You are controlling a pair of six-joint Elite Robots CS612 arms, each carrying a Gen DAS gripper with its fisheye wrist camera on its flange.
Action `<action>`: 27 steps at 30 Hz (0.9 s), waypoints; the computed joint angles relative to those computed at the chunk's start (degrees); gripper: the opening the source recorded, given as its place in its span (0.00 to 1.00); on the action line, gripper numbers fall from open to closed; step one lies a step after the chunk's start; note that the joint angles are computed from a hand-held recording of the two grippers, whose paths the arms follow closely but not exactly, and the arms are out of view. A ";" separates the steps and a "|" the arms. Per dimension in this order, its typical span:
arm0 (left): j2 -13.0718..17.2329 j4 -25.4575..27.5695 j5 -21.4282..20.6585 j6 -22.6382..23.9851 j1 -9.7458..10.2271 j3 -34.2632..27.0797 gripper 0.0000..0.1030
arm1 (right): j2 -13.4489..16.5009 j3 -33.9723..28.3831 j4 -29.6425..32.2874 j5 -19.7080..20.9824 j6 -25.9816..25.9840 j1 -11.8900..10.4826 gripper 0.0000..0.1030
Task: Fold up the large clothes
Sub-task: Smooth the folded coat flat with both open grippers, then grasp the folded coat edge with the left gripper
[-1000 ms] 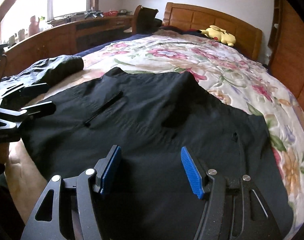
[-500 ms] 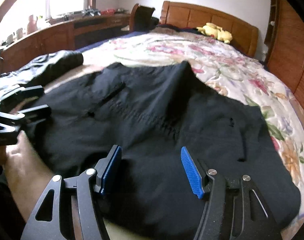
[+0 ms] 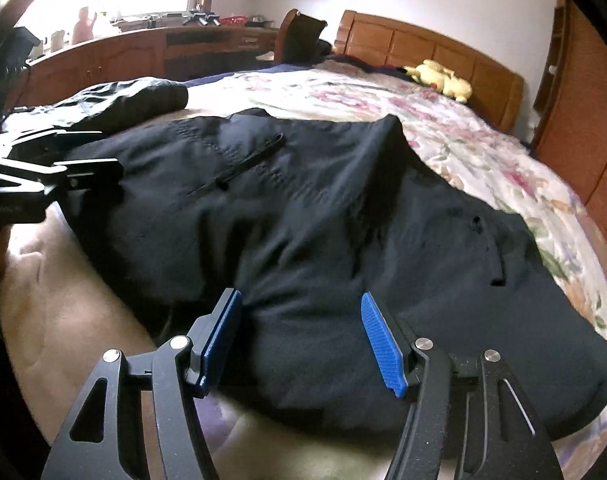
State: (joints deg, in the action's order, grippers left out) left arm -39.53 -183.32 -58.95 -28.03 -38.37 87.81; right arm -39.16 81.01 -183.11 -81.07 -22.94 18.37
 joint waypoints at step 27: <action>-2.09 -0.08 4.19 -10.71 -0.84 6.03 0.74 | -1.17 0.87 -1.43 4.37 3.81 -1.59 0.62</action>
State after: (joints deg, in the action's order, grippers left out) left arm -41.62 -183.40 -54.76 -38.74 -39.20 93.84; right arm -40.34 81.88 -184.54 -76.70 -19.13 16.78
